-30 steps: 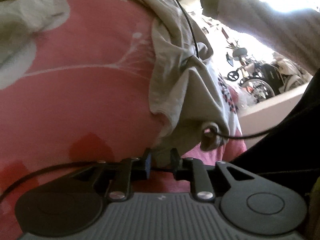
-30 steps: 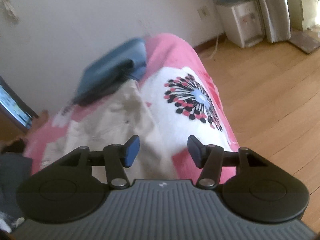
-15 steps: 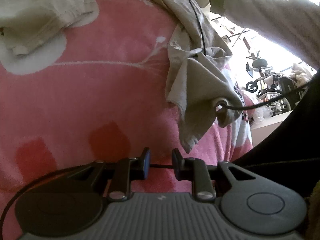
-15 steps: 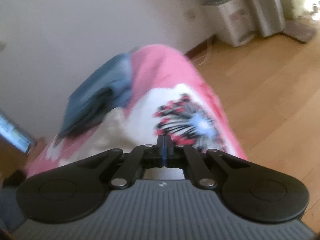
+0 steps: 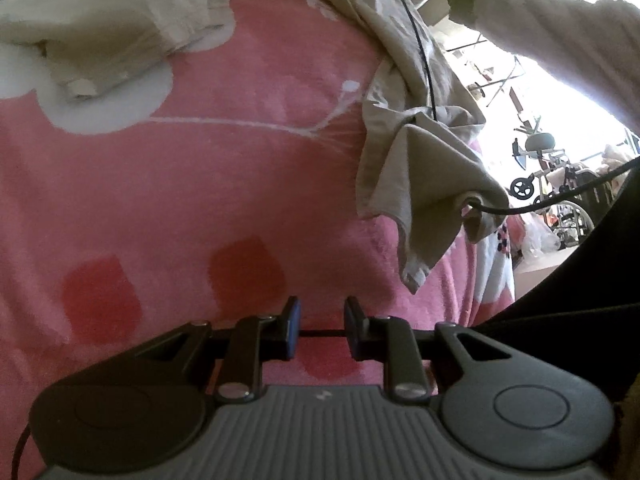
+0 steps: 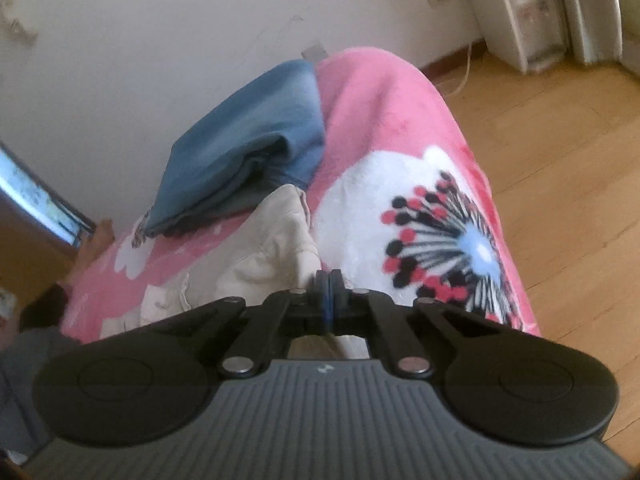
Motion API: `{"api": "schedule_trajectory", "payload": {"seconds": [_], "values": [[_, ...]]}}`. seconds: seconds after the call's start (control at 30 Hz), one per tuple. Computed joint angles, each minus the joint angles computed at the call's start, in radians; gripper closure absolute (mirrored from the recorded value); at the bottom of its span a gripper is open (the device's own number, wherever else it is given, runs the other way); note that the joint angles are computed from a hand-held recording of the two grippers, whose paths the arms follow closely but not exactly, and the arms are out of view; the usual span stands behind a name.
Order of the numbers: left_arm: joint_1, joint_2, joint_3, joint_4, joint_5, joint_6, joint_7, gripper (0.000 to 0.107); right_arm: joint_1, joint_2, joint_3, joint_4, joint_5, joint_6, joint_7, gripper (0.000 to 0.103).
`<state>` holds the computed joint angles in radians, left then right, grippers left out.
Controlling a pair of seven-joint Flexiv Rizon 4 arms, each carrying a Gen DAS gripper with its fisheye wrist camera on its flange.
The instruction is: Fold clothes
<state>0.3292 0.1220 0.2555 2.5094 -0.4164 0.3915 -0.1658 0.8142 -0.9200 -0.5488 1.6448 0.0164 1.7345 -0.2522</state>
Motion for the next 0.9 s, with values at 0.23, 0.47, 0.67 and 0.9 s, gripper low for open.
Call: {"api": "schedule_trajectory", "payload": {"seconds": [0.23,0.47,0.67,0.9], "values": [[0.002,0.018,0.007,0.003,-0.003,-0.001,-0.001,0.084,0.028,-0.014,-0.035,0.015,0.031,0.026,0.057,0.086],[0.015,0.034,0.017,0.014,0.013,0.032,-0.031,0.083,-0.023,0.019,0.077,0.04,0.07,0.113,-0.054,0.055],[0.018,0.057,0.023,0.018,0.004,0.042,-0.055,0.083,-0.018,0.007,0.096,0.02,0.147,0.109,-0.106,0.06],[0.004,0.045,0.013,0.019,-0.008,0.057,-0.052,0.083,0.046,0.004,-0.01,0.018,0.043,-0.04,-0.072,0.095]]}}
